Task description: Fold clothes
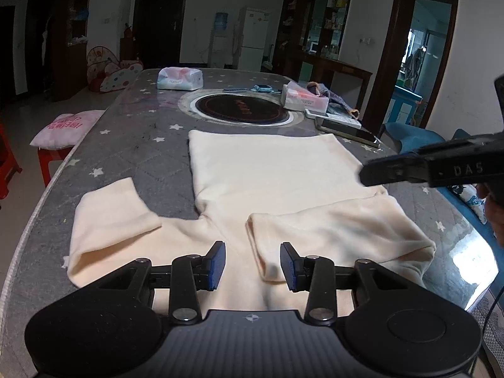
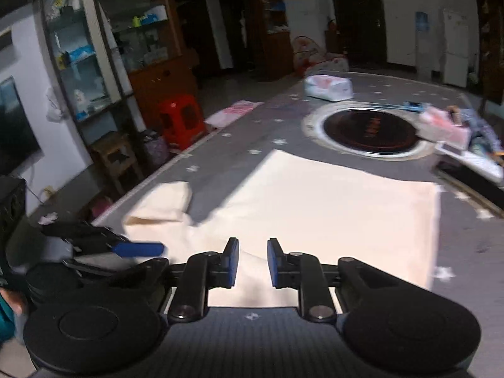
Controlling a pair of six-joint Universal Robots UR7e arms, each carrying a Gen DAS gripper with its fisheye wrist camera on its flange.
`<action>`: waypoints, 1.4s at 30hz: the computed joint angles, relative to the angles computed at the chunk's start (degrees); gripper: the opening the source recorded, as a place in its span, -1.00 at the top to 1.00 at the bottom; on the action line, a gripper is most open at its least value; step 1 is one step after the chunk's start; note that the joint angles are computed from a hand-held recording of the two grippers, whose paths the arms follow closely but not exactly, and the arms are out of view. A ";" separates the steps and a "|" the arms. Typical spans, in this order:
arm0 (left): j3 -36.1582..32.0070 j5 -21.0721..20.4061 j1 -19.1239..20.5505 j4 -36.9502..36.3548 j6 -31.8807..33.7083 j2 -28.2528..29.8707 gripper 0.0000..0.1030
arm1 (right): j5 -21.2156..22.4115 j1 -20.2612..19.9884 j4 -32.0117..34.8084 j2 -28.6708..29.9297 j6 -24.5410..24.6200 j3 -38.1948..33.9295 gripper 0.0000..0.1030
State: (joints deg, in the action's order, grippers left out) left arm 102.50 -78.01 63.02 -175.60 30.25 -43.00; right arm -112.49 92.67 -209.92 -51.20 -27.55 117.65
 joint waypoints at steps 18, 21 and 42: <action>-2.53 4.28 -1.77 1.05 1.14 4.70 0.47 | -5.29 -6.47 -3.53 -5.66 -0.58 11.34 0.64; -2.60 4.82 -1.82 0.02 1.32 5.10 0.67 | -6.18 -5.70 -4.78 -5.43 -2.15 9.87 0.64; -1.97 8.07 0.66 -10.42 6.38 2.71 0.68 | -3.50 -1.90 2.66 2.53 -7.53 -1.23 0.64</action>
